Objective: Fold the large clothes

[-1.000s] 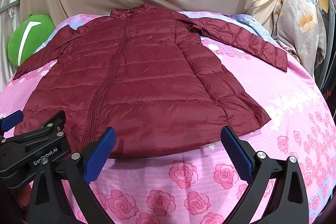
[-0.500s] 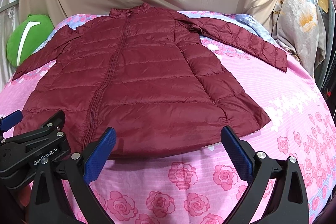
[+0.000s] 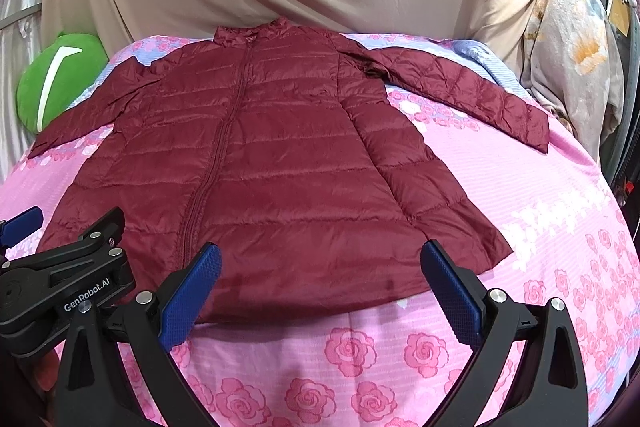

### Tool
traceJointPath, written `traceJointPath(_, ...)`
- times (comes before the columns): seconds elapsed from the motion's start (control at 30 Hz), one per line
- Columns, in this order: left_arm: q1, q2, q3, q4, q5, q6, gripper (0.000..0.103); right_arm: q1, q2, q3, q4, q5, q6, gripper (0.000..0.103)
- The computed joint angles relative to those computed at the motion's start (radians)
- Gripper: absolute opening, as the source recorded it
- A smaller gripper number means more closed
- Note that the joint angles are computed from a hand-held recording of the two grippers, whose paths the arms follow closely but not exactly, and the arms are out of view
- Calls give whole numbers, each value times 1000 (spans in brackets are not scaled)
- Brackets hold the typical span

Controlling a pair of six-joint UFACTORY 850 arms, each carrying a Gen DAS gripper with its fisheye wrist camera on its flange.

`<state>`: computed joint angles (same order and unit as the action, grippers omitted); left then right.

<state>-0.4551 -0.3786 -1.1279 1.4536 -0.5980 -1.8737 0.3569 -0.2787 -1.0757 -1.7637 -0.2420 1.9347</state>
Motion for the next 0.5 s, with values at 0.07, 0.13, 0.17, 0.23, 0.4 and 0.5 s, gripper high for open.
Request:
traceJointPath(0.07, 3, 1, -5, -5, 0, 4, 97, 0, -3, -7, 13, 2, -19, 98)
traceJointPath(0.13, 5, 1, -9, -9, -2, 9, 97, 3, -5, -14, 30, 0, -41, 98)
traceJointPath(0.17, 6, 1, -11, -10, -2, 11, 97, 3, -5, -16, 32, 0, -45, 98)
traceJointPath(0.23, 7, -1, -15, -10, -3, 11, 97, 2, -7, -23, 47, 3, -61, 98)
traceJointPath(0.4, 8, -2, -21, -15, 0, 19, 97, 5, -10, -31, 74, -4, -88, 98)
traceJointPath(0.5, 8, -3, -22, -16, 0, 19, 97, 4, -10, -32, 79, -3, -93, 98)
